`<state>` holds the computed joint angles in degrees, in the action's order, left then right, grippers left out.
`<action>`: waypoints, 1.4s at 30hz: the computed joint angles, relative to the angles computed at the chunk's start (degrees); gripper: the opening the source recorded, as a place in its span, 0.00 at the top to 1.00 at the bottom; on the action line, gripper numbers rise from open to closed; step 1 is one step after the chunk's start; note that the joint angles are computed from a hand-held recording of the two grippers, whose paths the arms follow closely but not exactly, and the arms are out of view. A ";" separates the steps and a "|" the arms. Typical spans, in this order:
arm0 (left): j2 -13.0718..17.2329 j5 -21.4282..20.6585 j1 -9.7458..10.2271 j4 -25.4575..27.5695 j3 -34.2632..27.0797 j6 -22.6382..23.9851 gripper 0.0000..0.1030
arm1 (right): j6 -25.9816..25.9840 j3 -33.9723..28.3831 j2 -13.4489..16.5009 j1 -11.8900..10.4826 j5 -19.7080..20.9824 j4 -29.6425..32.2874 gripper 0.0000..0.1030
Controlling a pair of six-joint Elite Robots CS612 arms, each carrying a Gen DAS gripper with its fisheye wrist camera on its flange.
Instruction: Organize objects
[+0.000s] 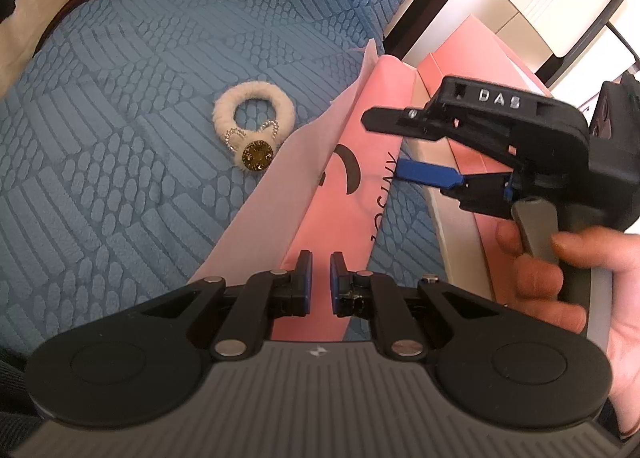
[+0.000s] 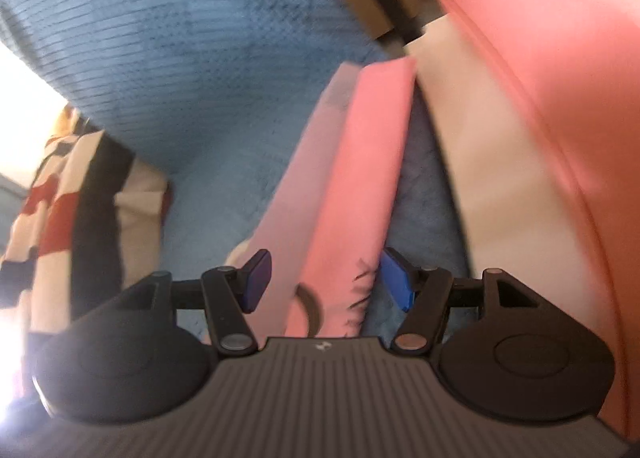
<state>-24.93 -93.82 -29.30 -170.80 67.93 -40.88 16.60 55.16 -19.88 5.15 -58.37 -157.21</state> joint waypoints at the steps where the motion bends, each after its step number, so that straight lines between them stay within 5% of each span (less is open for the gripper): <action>1: 0.01 0.01 0.00 -0.03 -0.01 -0.08 0.87 | -0.59 0.14 -0.11 0.08 -0.23 0.16 0.39; 12: 0.01 0.05 0.02 -0.37 0.13 -0.42 0.87 | 2.79 0.68 -0.10 -0.36 1.23 -1.37 0.41; 15: -0.07 0.37 -0.10 -0.60 0.28 -0.71 0.87 | 1.04 0.60 -0.26 -0.14 1.51 0.21 0.54; 17: -0.15 0.76 -0.19 -0.71 0.39 -0.93 0.87 | -1.14 0.37 -0.40 0.17 0.42 2.12 0.79; 19: -0.22 0.97 -0.24 -0.64 0.41 -0.78 0.87 | -3.27 0.61 -0.66 0.54 -2.09 2.33 0.89; 27: -0.24 0.76 -0.68 -1.61 0.28 1.87 0.84 | -6.98 2.90 -2.22 0.75 -3.89 0.50 0.93; 32: -0.37 0.56 -1.05 -2.62 0.53 4.25 0.66 | -8.54 3.90 -2.87 0.88 -4.81 0.44 0.94; 42: -0.74 5.99 -3.10 0.27 0.13 13.11 0.64 | -11.77 7.75 -5.42 1.57 -8.89 -2.56 0.94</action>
<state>-25.67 -87.83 -32.40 -170.53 68.06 -27.77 4.83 62.92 -25.30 6.72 -67.26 -159.77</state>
